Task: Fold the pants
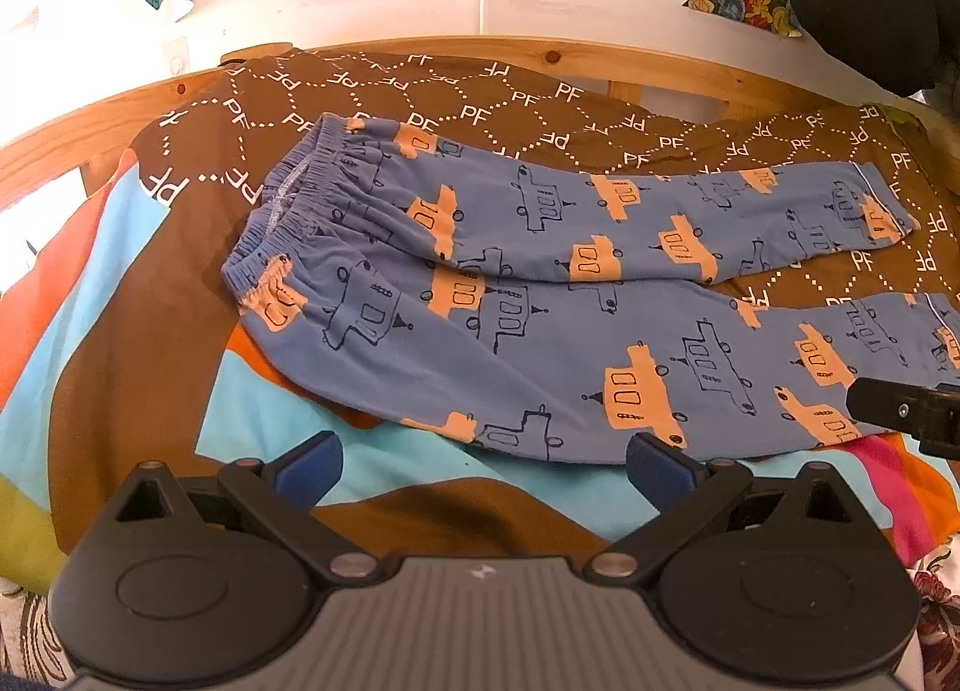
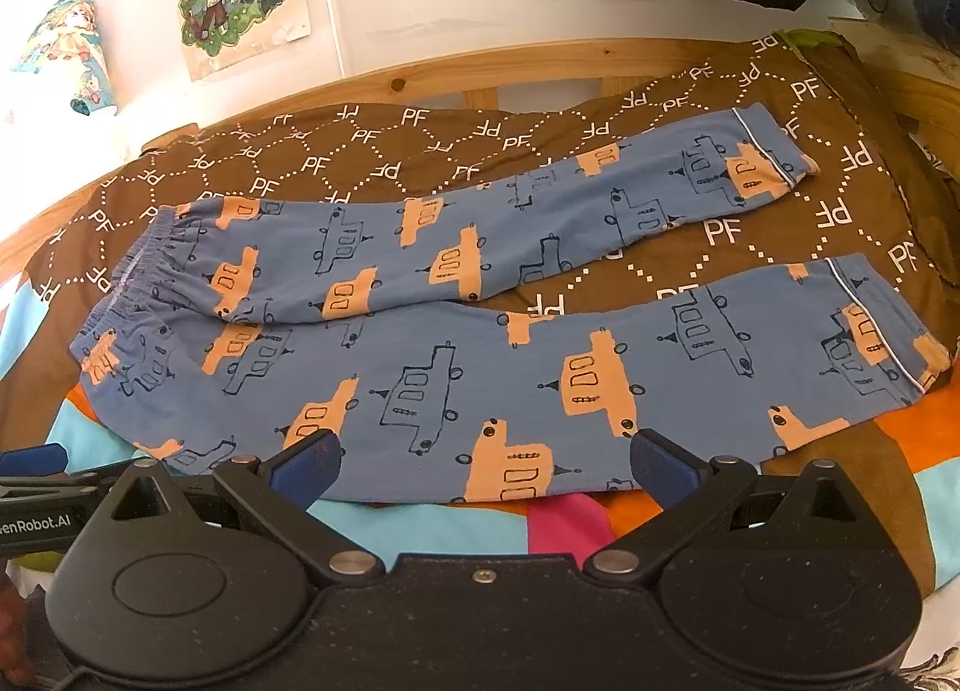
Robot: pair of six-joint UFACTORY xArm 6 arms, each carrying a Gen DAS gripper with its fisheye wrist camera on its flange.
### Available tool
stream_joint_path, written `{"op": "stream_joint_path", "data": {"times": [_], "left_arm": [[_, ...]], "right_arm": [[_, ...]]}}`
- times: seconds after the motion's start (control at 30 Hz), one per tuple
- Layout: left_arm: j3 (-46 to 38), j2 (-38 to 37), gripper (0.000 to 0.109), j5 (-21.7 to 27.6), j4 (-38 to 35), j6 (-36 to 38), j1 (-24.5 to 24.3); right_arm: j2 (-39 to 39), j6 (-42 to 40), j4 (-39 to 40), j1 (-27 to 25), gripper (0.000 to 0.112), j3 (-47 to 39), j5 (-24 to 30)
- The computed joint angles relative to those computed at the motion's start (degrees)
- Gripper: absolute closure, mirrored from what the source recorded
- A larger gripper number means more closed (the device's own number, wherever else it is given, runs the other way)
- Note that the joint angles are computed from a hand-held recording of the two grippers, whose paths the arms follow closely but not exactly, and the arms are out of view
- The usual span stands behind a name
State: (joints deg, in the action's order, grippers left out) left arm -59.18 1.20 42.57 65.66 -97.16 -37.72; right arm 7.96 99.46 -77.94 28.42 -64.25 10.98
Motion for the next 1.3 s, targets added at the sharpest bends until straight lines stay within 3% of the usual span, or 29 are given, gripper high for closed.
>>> {"op": "stream_joint_path", "data": {"times": [1.3], "left_arm": [[0.5, -0.3, 0.006, -0.9, 0.6, -0.6, 0.2]], "right_arm": [[0.1, -6.2, 7.2, 0.3, 0.010, 0.5, 1.1]]}}
